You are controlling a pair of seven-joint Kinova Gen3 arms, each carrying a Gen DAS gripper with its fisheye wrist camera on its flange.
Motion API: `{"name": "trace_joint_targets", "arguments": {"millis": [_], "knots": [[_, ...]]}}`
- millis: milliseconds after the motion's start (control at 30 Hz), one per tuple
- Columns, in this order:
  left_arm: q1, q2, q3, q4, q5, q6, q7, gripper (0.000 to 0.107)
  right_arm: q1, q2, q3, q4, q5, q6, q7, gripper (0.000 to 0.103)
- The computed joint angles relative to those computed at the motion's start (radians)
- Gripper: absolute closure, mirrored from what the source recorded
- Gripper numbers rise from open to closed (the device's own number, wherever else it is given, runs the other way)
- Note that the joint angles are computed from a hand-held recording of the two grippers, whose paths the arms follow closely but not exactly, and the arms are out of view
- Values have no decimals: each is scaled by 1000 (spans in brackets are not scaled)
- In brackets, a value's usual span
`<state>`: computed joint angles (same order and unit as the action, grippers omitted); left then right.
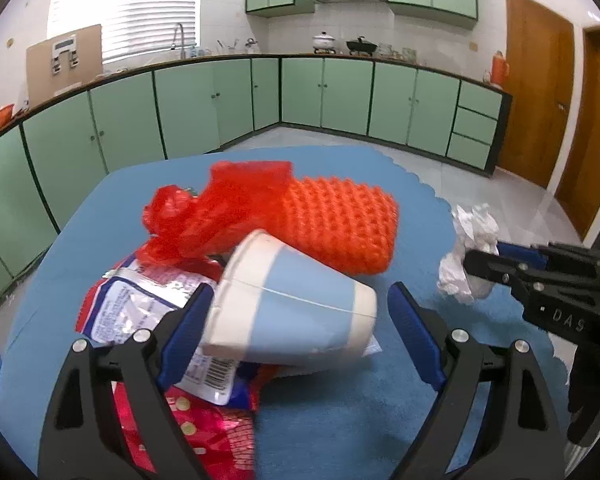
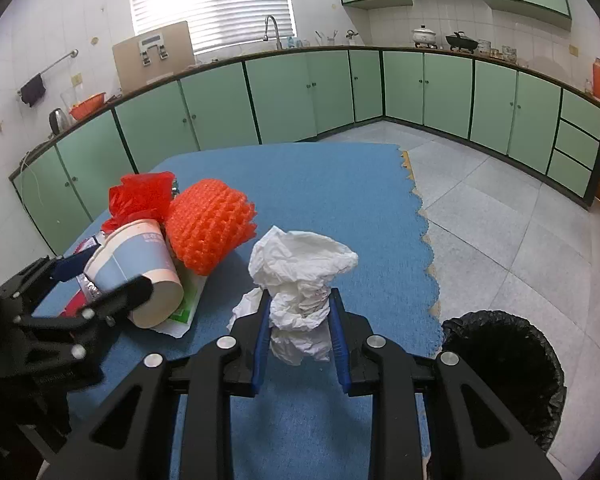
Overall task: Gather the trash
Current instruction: 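Grasp the white paper cup with the left tool while the right tool holds the tissue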
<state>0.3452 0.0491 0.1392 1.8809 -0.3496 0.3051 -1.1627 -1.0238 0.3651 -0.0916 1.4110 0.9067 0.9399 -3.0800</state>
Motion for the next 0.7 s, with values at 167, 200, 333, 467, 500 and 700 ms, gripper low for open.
{"name": "trace_joint_targets", "arguments": {"millis": [167, 200, 333, 467, 500, 700], "knots": [[-1, 26, 6, -26, 4, 35, 2, 33, 0, -7, -1, 6, 4, 5, -1, 76], [4, 25, -3, -24, 15, 33, -5, 33, -1, -9, -2, 8, 5, 7, -5, 76], [28, 9, -18, -8, -42, 20, 67, 35, -6, -13, -4, 11, 16, 14, -21, 76], [24, -28, -3, 14, -72, 14, 109, 35, -14, -15, -9, 9, 30, 27, -34, 76], [19, -42, 5, 23, -70, 11, 109, 35, -18, -18, -10, 11, 37, 31, -39, 76], [-19, -109, 60, 56, -10, 7, 66, 35, -35, -44, -26, 34, 74, 64, -80, 76]]}}
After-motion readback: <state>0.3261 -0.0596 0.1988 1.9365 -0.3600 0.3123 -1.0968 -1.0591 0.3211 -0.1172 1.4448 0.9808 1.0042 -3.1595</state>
